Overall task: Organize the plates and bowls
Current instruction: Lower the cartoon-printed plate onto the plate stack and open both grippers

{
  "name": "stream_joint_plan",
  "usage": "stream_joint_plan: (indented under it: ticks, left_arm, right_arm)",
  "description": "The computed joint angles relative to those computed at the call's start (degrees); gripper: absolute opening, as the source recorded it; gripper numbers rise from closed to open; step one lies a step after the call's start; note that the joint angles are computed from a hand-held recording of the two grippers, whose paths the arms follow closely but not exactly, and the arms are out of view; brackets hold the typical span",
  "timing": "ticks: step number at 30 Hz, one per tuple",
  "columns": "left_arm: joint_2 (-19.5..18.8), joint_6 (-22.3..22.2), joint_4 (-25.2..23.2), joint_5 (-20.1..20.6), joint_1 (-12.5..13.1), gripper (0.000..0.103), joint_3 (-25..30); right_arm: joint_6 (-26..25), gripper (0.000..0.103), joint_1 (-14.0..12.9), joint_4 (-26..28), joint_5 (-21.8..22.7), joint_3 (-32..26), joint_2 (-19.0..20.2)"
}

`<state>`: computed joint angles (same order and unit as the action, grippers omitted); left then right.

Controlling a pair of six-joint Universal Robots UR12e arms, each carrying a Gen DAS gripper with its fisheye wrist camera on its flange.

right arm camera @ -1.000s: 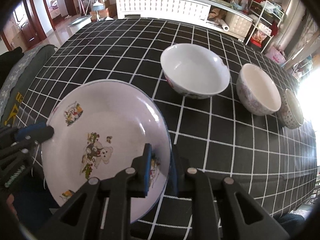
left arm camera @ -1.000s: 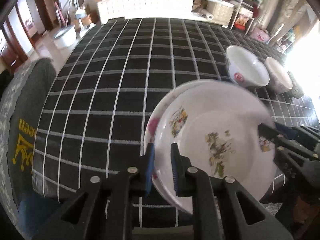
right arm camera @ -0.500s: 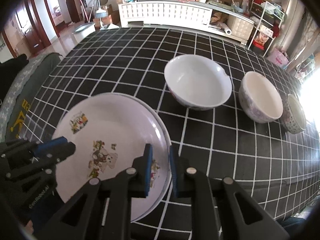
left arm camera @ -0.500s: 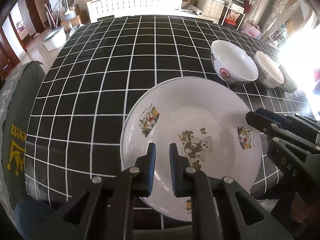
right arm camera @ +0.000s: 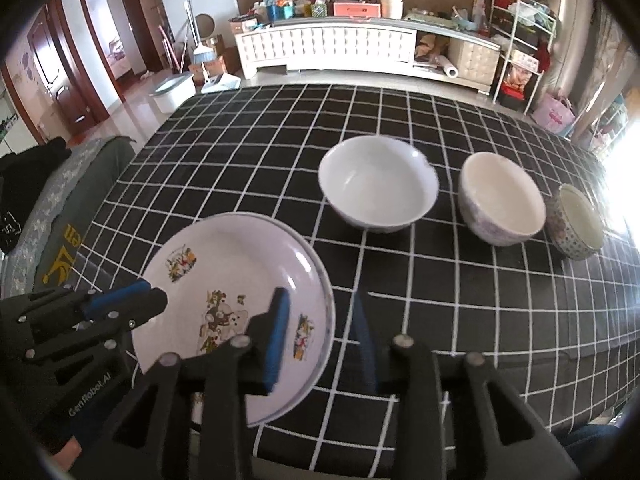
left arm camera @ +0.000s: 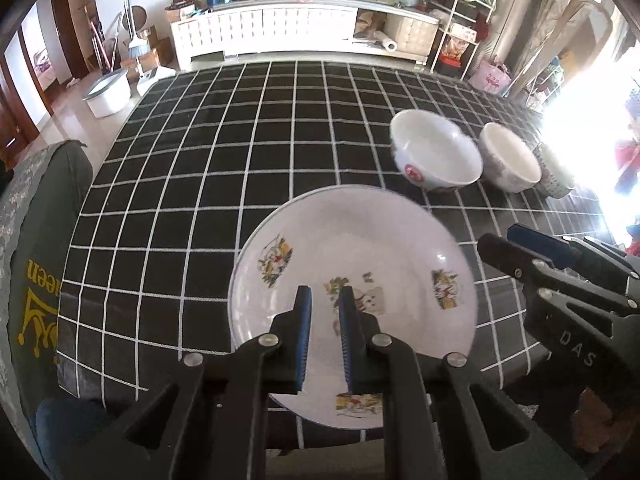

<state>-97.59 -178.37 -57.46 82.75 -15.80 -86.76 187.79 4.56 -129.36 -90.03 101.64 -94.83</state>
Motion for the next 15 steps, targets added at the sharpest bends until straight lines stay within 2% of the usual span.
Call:
stream_joint_plan:
  ticks: [4,7,15]
  left_arm:
    - [0.3,0.1,0.8,-0.2,-0.6,0.016,0.5]
    - [0.5,0.8,1.3,-1.8,-0.8,0.024,0.7]
    - [0.3,0.7,3.2,-1.6,-2.2,0.040,2.2]
  right_arm:
    - [0.4,0.052,-0.8,-0.8,0.0,0.4,-1.3]
    - [0.4,0.058,-1.4,-1.2,0.1,0.7,-2.1]
    - [-0.6,0.064,-2.9,-3.1,-0.5,0.7,-3.5]
